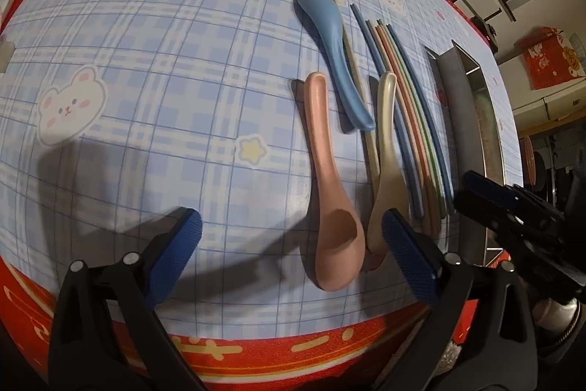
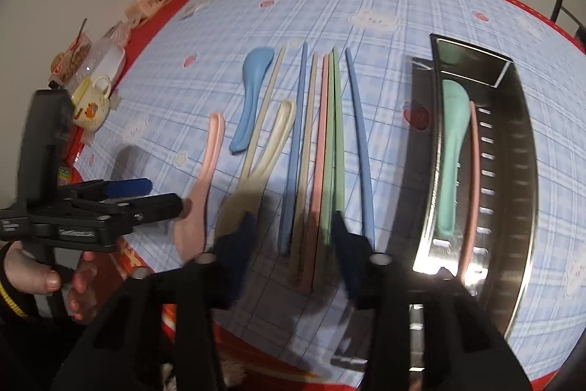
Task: Organize utensils
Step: 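Move both tools back toward the remaining utensils, then grasp the pink spoon handle with the left tool while the right tool grasps a blue chopstick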
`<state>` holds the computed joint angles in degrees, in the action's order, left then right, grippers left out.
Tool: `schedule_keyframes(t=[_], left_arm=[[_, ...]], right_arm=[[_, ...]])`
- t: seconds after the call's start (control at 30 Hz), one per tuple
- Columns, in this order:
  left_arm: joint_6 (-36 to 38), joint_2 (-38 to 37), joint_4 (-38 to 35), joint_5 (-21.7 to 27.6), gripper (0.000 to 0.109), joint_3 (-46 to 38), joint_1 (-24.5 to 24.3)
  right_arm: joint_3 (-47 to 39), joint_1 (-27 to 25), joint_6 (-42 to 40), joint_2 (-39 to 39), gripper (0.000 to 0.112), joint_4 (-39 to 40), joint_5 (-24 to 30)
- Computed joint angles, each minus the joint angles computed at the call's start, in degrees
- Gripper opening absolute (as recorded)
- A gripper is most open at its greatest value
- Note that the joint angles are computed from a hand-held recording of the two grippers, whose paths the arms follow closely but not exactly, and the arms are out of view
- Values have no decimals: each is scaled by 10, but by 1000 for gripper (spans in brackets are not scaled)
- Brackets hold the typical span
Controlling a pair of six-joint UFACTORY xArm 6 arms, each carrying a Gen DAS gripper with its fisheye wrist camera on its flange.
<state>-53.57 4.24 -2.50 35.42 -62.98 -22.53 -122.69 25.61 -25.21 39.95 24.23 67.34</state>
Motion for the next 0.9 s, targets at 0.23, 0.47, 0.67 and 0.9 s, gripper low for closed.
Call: schedule_keyframes(t=[0.23,0.47,0.67,0.9], left_arm=[[-18,-26,24,-9,60,22,-7],[-7,-45,23,-30,46,44,-16],[-6,-49,14,-41,39,54,-16],[46,-32,-23,-52,37,39,-22]], right_arm=[[-126,7,4,88,18,12,61],[-222,18,38,155,14,-18,88],[-178,34,33,131,8,-58,45],[-68,35,35,67,8,-65,-3]])
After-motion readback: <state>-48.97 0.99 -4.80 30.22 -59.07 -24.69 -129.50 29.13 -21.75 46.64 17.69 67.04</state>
